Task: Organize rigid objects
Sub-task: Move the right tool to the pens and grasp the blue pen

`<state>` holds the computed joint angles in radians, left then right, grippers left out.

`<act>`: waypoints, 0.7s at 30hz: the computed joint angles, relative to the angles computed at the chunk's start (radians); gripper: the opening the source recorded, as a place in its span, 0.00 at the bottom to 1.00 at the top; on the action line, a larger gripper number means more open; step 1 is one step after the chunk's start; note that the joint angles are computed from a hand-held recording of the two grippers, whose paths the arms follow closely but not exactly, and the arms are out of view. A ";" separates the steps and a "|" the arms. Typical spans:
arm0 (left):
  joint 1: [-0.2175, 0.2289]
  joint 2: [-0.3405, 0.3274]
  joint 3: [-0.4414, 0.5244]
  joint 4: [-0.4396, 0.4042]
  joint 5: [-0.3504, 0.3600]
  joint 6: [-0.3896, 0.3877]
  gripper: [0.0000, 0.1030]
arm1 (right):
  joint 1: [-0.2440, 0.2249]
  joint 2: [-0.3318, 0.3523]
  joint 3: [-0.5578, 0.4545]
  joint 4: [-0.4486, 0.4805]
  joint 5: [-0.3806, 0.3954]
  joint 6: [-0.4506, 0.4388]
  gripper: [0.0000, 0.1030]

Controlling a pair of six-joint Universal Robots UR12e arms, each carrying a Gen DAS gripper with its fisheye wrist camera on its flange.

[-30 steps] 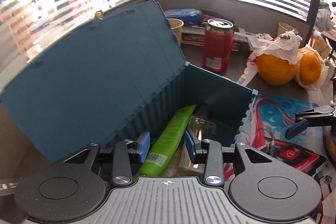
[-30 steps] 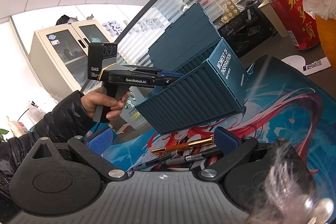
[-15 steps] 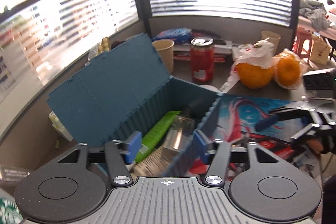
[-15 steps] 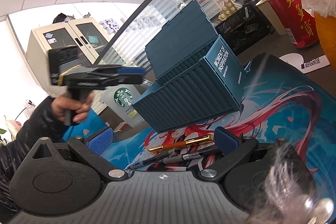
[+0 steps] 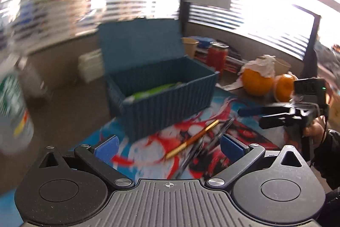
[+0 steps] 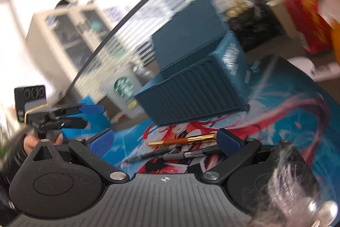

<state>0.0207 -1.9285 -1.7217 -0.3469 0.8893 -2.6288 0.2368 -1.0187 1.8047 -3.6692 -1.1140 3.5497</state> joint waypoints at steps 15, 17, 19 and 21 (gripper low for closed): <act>0.048 -0.015 -0.116 0.275 0.265 -0.535 1.00 | -0.006 -0.047 -0.086 0.475 -0.015 -0.495 1.00; 0.045 -0.016 -0.123 0.297 0.320 -0.559 1.00 | -0.006 -0.046 -0.090 0.503 -0.015 -0.512 1.00; 0.042 -0.018 -0.127 0.306 0.354 -0.576 1.00 | -0.002 -0.048 -0.096 0.551 -0.022 -0.530 1.00; 0.040 -0.018 -0.130 0.301 0.373 -0.586 1.00 | 0.005 -0.052 -0.100 0.604 -0.024 -0.559 1.00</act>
<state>0.0611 -1.9468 -1.8513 -0.0460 1.2621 -3.2146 0.2421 -1.0707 1.7043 -3.0649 -1.1384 2.9906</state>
